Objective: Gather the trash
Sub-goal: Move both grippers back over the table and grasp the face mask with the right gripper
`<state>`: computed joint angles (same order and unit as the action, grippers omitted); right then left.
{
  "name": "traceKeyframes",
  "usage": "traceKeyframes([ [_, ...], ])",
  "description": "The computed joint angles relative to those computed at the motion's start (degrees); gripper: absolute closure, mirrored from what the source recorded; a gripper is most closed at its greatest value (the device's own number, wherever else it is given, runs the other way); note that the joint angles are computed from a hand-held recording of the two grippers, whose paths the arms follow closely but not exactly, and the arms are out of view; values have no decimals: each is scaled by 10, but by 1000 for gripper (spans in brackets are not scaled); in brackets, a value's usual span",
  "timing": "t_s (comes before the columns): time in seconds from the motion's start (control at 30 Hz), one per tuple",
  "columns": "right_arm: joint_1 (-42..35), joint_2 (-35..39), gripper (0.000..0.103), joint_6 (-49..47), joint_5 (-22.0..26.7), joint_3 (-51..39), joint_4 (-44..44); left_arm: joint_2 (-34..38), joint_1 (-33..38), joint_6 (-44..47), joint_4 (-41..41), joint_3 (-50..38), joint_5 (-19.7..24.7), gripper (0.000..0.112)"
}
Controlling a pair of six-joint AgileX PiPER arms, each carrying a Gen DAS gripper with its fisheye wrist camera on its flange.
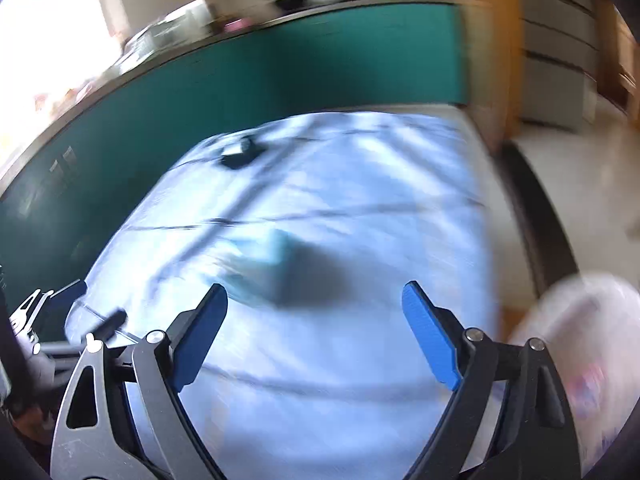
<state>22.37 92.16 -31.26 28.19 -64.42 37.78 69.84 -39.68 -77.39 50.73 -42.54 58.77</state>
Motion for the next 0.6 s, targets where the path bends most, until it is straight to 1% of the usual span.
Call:
traceKeyframes([
  [0.03,33,29,16,48,-4,-36,-44,-12,4,-1,-1,8,7,25],
  [0.1,72,77,16,110,6,-91,-95,-33,15,1,-2,21,15,25],
  [0.17,109,122,16,202,15,-139,-184,-50,21,3,-5,27,22,24],
  [0.2,120,136,16,226,21,-154,-209,-57,25,-1,-4,37,19,24],
  [0.23,133,143,16,256,19,-157,-243,-57,29,-3,-3,39,15,24],
  [0.27,146,151,16,300,16,-160,-294,-62,33,-2,-4,43,13,24],
  [0.3,154,153,16,324,11,-158,-323,-64,37,0,-6,45,9,24],
  [0.33,159,149,16,334,2,-146,-334,-64,37,-1,-8,46,8,24],
  [0.43,157,148,16,341,-1,-136,-347,-60,45,6,-9,48,-5,24],
  [0.53,150,146,18,340,-15,-122,-347,-57,35,1,-5,49,-4,24],
  [0.57,151,143,22,353,-20,-116,-361,-56,30,-1,-3,49,-2,24],
  [0.6,151,143,33,361,-21,-116,-372,-55,24,-4,-2,47,3,24],
])
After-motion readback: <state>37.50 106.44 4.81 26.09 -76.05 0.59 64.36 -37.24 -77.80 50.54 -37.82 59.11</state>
